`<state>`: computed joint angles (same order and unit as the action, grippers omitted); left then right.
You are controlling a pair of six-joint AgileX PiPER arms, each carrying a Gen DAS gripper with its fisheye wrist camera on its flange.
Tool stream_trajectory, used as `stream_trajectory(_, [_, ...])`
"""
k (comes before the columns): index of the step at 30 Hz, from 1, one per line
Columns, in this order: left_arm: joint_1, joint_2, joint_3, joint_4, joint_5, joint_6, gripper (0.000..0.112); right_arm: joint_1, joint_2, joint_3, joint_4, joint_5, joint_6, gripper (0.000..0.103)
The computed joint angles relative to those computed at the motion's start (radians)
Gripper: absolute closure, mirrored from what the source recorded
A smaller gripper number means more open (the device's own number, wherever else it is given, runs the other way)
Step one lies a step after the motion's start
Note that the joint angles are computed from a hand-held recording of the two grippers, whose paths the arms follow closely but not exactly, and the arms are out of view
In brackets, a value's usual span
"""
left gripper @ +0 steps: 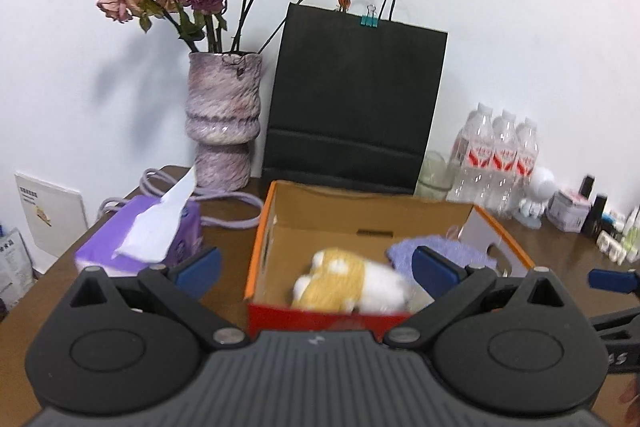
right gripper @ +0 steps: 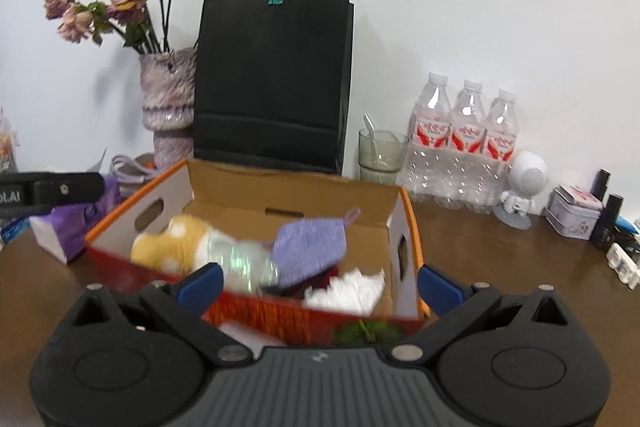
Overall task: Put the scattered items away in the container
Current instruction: 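Grasp the white lid with the left gripper while the right gripper grasps the green tissue pack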
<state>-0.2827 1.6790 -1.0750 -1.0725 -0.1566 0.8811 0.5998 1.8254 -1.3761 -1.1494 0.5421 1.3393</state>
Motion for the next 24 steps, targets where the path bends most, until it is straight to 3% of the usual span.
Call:
stream_trajectory(4, [0.012, -0.066, 0.11, 0.105, -0.017, -0.08, 0.009, 0.016, -0.078, 0.144, -0.049, -0.002, 0.085, 0.0])
stream_trajectory(10, [0.047, -0.154, 0.287, 0.496, -0.039, -0.427, 0.009, 0.051, -0.163, 0.328, -0.136, 0.011, 0.223, 0.0])
stream_trajectory(14, [0.041, -0.159, 0.37, 0.669, -0.042, -0.56, 0.009, 0.083, -0.185, 0.425, -0.219, 0.01, 0.345, 0.0])
stream_trajectory(19, [0.0, -0.117, 0.415, 0.646, -0.055, -0.53, 0.009, 0.097, -0.151, 0.471, -0.237, 0.017, 0.412, 0.0])
stream_trajectory(24, [-0.042, -0.069, 0.392, 0.384, -0.048, -0.299, 0.009, 0.071, -0.136, 0.496, -0.28, -0.029, 0.516, 0.0])
